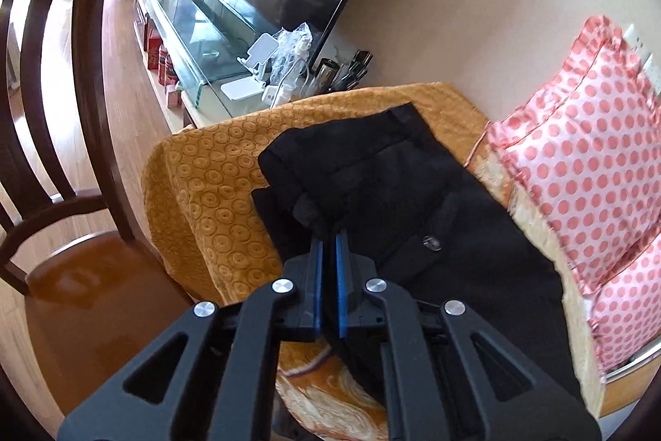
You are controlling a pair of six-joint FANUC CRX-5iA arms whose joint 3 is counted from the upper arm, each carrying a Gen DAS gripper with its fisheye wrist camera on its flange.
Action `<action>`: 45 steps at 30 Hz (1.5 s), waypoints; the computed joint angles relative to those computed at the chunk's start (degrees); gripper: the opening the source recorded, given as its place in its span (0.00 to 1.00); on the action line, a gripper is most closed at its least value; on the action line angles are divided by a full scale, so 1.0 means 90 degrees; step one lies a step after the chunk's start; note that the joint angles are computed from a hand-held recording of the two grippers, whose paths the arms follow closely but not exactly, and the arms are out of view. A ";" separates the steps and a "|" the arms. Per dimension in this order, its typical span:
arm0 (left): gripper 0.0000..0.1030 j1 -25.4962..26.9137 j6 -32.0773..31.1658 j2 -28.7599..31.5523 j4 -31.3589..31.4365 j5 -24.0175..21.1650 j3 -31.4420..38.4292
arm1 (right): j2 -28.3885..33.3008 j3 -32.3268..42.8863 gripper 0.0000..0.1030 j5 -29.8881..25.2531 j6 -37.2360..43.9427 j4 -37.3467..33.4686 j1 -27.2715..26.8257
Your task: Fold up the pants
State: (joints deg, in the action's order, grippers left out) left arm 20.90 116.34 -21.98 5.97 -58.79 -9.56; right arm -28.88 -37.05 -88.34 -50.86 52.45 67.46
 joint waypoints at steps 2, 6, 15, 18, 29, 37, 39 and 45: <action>0.05 -0.0188 0.0169 0.0040 -0.0318 0.0018 0.0073 | -0.0022 -0.0025 0.06 0.0051 0.0027 -0.0038 -0.0036; 0.12 -0.0181 0.0065 -0.0047 -0.0290 -0.0023 0.0106 | 0.0045 0.0134 0.06 -0.0077 0.0375 -0.0192 -0.0025; 0.53 -0.1954 0.0197 -0.0208 -0.1722 0.0039 0.0857 | 0.0007 0.0268 0.55 -0.1232 0.0048 -0.0084 0.0751; 0.58 -0.2499 -0.0996 0.0085 -0.0882 0.0427 0.0792 | -0.0059 0.0223 0.55 -0.1077 -0.0038 -0.0183 0.0624; 0.67 -0.4147 -0.2252 0.1307 -0.0531 0.0588 0.1182 | 0.0157 0.0248 0.54 -0.0683 0.0300 -0.0256 0.0373; 0.75 -0.4629 -0.1625 0.1491 -0.1411 0.0426 0.1320 | 0.0287 0.0152 0.42 -0.0531 0.0275 -0.0042 0.0363; 0.76 -0.4591 -0.1628 0.1501 -0.1343 0.0406 0.1273 | 0.0264 0.0111 0.31 -0.0550 0.0184 -0.0047 0.0358; 0.87 -0.4629 -0.1624 0.1394 -0.1351 0.0648 0.1016 | 0.0068 -0.0104 0.09 -0.0336 -0.0184 0.0240 0.0345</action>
